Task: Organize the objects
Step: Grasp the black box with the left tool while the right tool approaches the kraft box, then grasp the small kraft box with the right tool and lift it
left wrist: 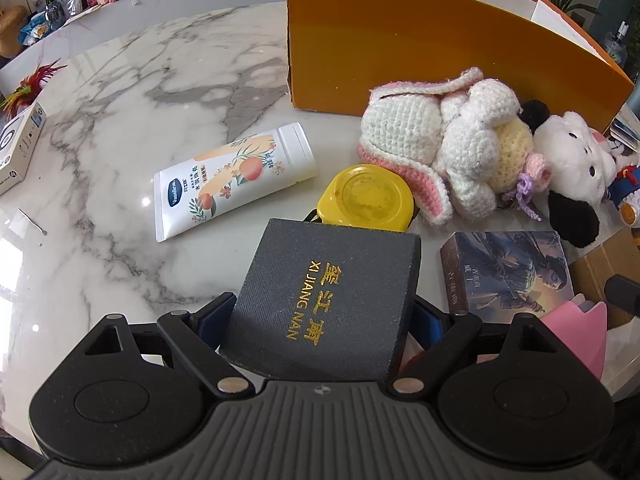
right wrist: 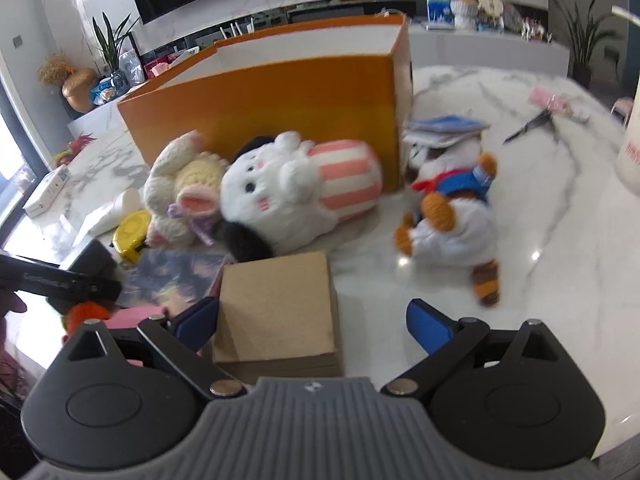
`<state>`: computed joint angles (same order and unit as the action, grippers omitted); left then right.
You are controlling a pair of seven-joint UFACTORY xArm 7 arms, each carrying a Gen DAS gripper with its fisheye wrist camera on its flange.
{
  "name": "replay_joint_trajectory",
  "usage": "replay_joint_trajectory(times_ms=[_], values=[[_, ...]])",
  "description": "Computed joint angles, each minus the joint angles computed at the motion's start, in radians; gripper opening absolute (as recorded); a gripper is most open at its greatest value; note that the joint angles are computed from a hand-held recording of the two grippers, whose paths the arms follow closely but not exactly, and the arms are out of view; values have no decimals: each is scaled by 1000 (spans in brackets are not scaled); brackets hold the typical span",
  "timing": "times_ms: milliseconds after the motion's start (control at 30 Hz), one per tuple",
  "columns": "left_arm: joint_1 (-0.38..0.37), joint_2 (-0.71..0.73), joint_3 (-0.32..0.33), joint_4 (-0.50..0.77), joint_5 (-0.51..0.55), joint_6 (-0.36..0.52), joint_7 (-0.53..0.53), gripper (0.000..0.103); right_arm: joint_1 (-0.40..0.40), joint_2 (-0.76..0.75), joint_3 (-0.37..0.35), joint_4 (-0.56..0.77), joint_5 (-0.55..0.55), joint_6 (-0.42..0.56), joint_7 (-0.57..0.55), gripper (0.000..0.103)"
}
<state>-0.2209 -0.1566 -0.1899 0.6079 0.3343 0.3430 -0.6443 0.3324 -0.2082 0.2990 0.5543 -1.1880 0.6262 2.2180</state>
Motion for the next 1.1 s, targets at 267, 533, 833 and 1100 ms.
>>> replay_joint_trajectory(times_ms=[267, 533, 833, 1100], values=[[-1, 0, 0, 1, 7, 3, -1, 103, 10, 59, -11, 35, 62, 10, -105, 74], [6, 0, -6, -2, 28, -3, -22, 103, 29, 70, -23, 47, 67, 58, -146, 67], [24, -7, -20, -15, 95, -25, -83, 102, 39, 88, -32, 68, 64, 80, -177, 61], [28, -33, -16, -31, 83, -29, -120, 101, 33, 79, -39, 58, 52, 59, -144, 61]])
